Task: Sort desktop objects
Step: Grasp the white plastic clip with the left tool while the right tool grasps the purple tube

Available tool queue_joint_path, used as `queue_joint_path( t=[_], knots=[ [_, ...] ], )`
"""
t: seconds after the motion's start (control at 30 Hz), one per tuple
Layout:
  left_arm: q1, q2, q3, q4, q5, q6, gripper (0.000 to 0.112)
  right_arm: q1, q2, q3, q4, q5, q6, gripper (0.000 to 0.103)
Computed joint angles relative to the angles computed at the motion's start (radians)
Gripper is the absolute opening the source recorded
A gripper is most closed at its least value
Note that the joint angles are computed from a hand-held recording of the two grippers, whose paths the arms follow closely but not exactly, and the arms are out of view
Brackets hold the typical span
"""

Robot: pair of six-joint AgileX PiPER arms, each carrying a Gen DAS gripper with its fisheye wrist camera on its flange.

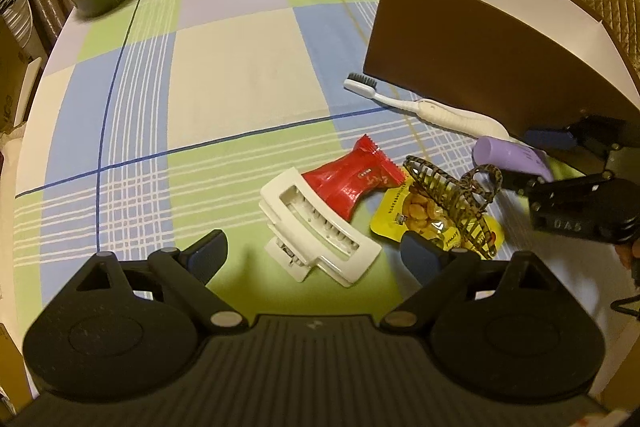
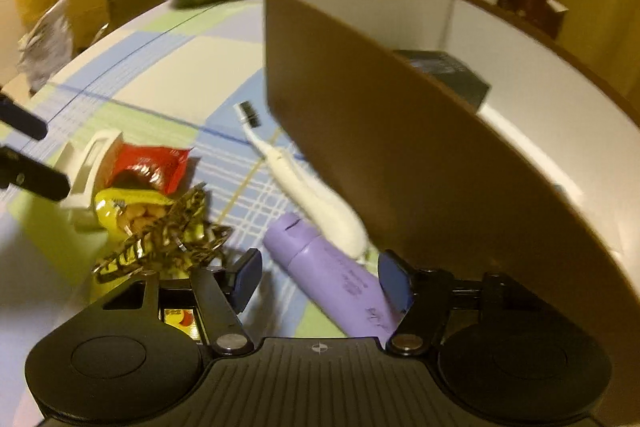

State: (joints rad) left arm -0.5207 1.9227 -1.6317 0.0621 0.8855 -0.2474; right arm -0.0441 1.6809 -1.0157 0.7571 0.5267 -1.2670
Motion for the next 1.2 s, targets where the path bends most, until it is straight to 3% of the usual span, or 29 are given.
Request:
queue_joint_path(
  t=[0.07, 0.1, 0.13, 0.3, 0.43, 0.6, 0.77, 0.87, 0.97, 1.2],
  knots=[
    [0.002, 0.002, -0.001, 0.001, 0.001, -0.004, 0.091, 0.018, 0.000, 0.008, -0.059, -0.024, 0.035, 0.057],
    [0.004, 0.003, -0.001, 0.001, 0.003, -0.006, 0.091, 0.024, -0.002, 0.006, -0.097, -0.023, 0.073, 0.044],
    [0.005, 0.005, -0.002, 0.001, 0.004, -0.008, 0.091, 0.030, -0.004, -0.003, -0.151, -0.014, 0.140, 0.041],
    [0.007, 0.022, -0.015, 0.006, 0.009, -0.021, 0.091, 0.054, -0.034, -0.017, -0.335, 0.057, 0.412, 0.031],
    [0.010, 0.045, -0.039, -0.005, 0.012, -0.025, 0.091, 0.057, -0.077, 0.019, -0.390, 0.082, 0.584, 0.030],
    [0.009, 0.097, -0.092, 0.006, 0.023, -0.039, 0.085, 0.039, -0.125, 0.060, -0.412, 0.088, 0.625, 0.030],
    [0.005, 0.135, -0.122, 0.040, 0.043, -0.037, 0.071, 0.008, -0.142, 0.068, -0.437, 0.101, 0.643, 0.030],
    [0.027, 0.121, -0.092, -0.006, 0.030, 0.034, 0.049, -0.014, -0.156, 0.072, -0.448, 0.111, 0.652, 0.030],
    [0.034, 0.092, -0.037, 0.021, 0.008, 0.086, 0.038, -0.031, -0.162, 0.074, -0.451, 0.117, 0.645, 0.030],
    [0.089, 0.041, 0.065, 0.002, -0.033, 0.157, 0.042, -0.044, -0.162, 0.073, -0.437, 0.117, 0.606, 0.030]
  ],
)
